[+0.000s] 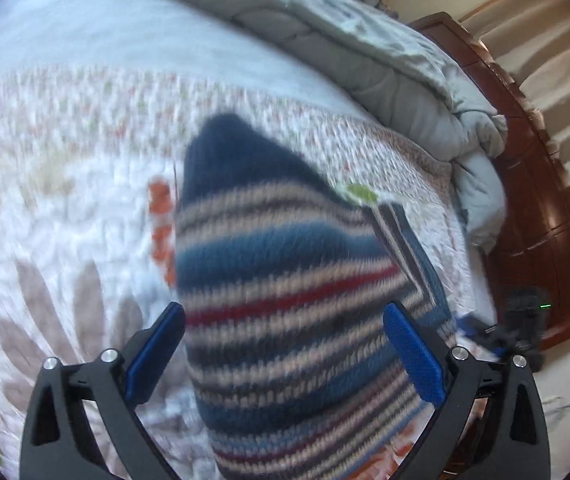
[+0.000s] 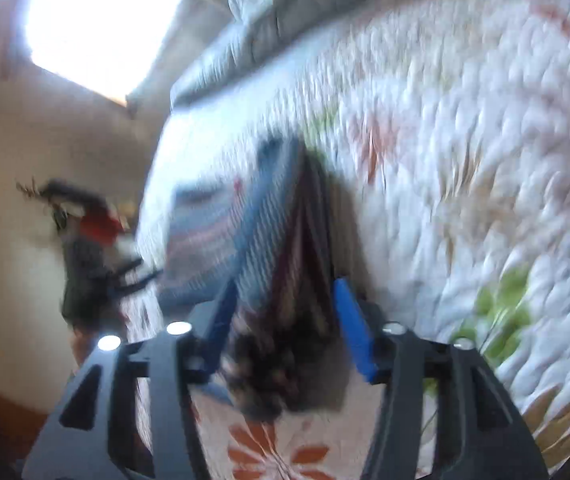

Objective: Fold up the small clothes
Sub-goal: 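Hold the folded sweater bundle with both grippers and lift it off the quilt, then lower the sweater bundle onto the quilt and open both grippers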

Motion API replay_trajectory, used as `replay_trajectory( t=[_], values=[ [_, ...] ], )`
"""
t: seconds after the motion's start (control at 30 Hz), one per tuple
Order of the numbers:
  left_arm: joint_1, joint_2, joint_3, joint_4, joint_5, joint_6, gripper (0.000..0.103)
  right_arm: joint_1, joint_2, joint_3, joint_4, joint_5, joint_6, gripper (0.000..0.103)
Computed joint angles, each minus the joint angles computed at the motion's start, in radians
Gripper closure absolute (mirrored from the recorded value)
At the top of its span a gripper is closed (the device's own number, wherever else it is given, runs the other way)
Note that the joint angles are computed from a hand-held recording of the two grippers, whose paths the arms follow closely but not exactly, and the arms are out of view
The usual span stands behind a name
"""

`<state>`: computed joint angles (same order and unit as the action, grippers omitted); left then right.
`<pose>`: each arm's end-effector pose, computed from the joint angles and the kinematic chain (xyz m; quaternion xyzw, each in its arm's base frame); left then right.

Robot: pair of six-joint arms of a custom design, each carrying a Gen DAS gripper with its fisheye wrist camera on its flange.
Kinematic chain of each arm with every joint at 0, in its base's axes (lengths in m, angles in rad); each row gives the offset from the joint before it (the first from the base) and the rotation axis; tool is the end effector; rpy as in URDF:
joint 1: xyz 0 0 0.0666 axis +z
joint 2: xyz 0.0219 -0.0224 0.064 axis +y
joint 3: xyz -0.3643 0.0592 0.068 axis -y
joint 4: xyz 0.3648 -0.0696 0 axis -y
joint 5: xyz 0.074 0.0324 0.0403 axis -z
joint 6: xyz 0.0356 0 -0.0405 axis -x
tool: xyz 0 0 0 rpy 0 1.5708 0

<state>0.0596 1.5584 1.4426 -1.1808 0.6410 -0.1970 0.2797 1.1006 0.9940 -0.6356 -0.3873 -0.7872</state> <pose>0.4758 0.0067 0.3548 0.1075 0.9350 -0.2929 0.1686 0.3413 0.1116 0.3749 0.1505 0.8890 0.3526 0.2506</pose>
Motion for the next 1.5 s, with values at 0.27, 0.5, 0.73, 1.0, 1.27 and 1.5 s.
replay_trajectory(
  t=[0.27, 0.5, 0.73, 1.0, 1.27, 1.5],
  values=[
    [-0.082, 0.110, 0.062, 0.059, -0.298, 0.099, 0.003, 0.029, 0.316, 0.180, 0.099, -0.128, 0.034, 0.076],
    [-0.017, 0.123, 0.033, 0.063, -0.106, 0.102, 0.004, -0.058, 0.268, 0.075, 0.236, -0.199, -0.061, 0.078],
    [0.044, -0.066, -0.127, 0.060, 0.132, 0.014, 0.004, -0.047, 0.380, 0.280, 0.135, -0.191, -0.020, 0.066],
    [0.021, -0.148, -0.315, 0.075, -0.048, -0.056, 0.004, -0.032, 0.300, 0.173, 0.103, -0.113, -0.034, 0.064],
    [-0.078, -0.423, -0.464, 0.239, -0.267, -0.094, 0.004, 0.136, 0.002, -0.039, 0.209, -0.032, -0.095, 0.056],
    [-0.180, -0.459, -0.540, 0.311, -0.375, -0.073, 0.004, 0.110, 0.040, -0.162, 0.279, -0.047, -0.192, 0.094]
  ],
)
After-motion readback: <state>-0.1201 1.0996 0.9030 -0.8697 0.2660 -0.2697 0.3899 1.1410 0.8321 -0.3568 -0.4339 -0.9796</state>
